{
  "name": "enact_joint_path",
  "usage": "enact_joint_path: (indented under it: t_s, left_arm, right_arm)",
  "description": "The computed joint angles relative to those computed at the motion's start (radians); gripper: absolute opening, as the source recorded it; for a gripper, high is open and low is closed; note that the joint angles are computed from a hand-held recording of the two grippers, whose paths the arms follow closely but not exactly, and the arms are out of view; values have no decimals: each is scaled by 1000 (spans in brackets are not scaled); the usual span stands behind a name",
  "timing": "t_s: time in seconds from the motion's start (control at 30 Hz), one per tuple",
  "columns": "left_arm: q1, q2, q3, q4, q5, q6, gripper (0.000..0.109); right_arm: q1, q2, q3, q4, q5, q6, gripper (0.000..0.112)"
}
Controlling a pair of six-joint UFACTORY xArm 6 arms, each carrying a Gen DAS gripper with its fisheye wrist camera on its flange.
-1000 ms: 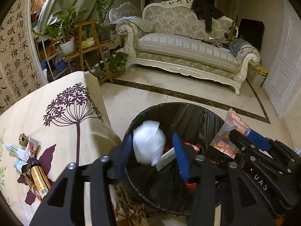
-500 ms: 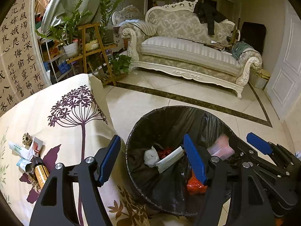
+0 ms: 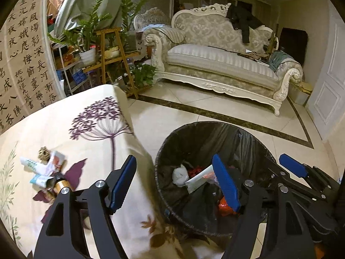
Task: Collect trash
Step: 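Move both open tools back over the trash on the bed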
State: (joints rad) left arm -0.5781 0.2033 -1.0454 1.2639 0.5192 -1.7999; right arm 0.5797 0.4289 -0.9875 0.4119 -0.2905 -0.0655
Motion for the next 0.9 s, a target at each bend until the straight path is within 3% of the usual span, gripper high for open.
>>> enact_joint_path:
  t_s: [0.57, 0.9]
  left_arm:
    - [47, -245, 261, -21, 120, -104, 72]
    - [136, -353, 404, -70, 110, -137, 72]
  right_arm:
    - [89, -37, 11, -240, 7, 183, 49]
    - [122, -19, -29, -380, 43, 276, 49]
